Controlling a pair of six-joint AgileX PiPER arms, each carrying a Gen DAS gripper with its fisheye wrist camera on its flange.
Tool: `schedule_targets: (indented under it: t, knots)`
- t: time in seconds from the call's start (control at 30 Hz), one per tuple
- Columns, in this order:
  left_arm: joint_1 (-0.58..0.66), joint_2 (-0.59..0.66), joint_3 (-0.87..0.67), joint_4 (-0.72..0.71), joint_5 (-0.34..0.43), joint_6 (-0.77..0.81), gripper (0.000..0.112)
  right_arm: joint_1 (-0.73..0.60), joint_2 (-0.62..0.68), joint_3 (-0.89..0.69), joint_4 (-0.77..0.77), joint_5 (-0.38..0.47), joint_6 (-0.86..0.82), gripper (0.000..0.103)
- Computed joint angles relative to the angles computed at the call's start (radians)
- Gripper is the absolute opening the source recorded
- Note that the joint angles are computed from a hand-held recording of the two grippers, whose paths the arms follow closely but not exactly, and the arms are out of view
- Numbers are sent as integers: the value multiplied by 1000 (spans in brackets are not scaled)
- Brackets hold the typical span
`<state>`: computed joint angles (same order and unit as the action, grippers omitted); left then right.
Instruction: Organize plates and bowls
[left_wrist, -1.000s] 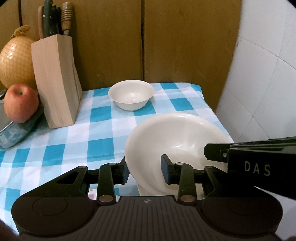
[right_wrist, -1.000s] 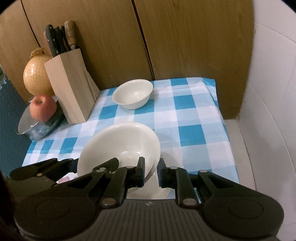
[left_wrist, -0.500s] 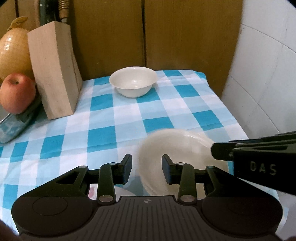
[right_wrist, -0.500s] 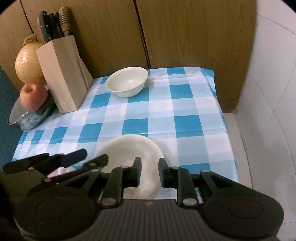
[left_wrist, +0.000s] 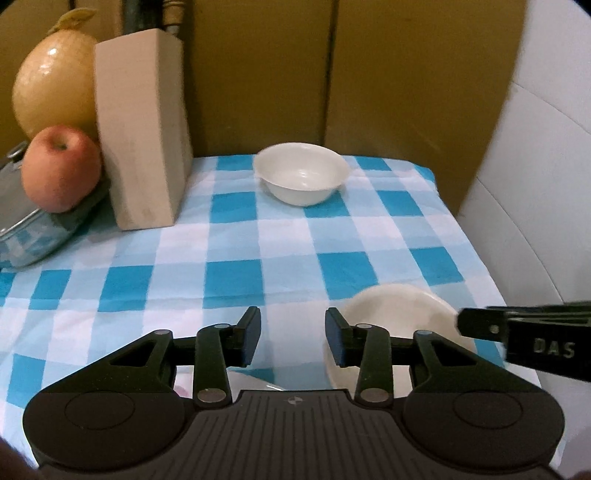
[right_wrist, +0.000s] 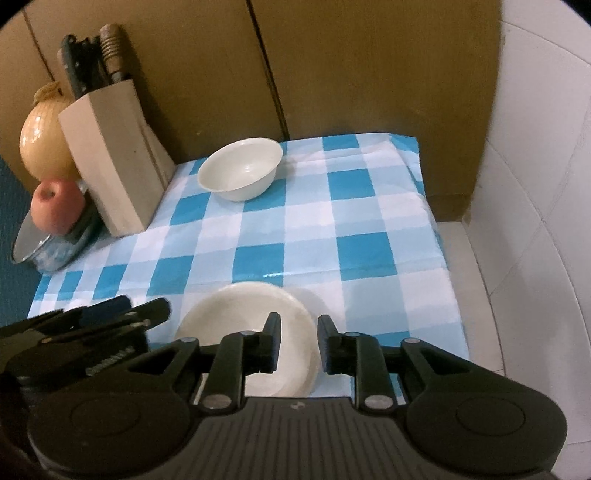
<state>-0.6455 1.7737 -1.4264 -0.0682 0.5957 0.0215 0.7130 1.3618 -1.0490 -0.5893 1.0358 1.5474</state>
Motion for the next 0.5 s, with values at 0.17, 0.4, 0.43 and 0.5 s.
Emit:
schedule_targets:
  t: [0.17,0.4,0.43,0.5]
  knots:
    - [20,18,-48,7,25,-38,53,-47,4,-16,-20,-8,-12,18]
    - [4,49,-97,98,10,-107,62,-85,64,-79,-72,-7,-42,22]
    - [4,55,-102,101,9,-108,62,-87,69,-83,-75,-14,-46,22]
    - [4,67,-113,109,6,-109,62,-93,82,-91,-79,-25,-52,22]
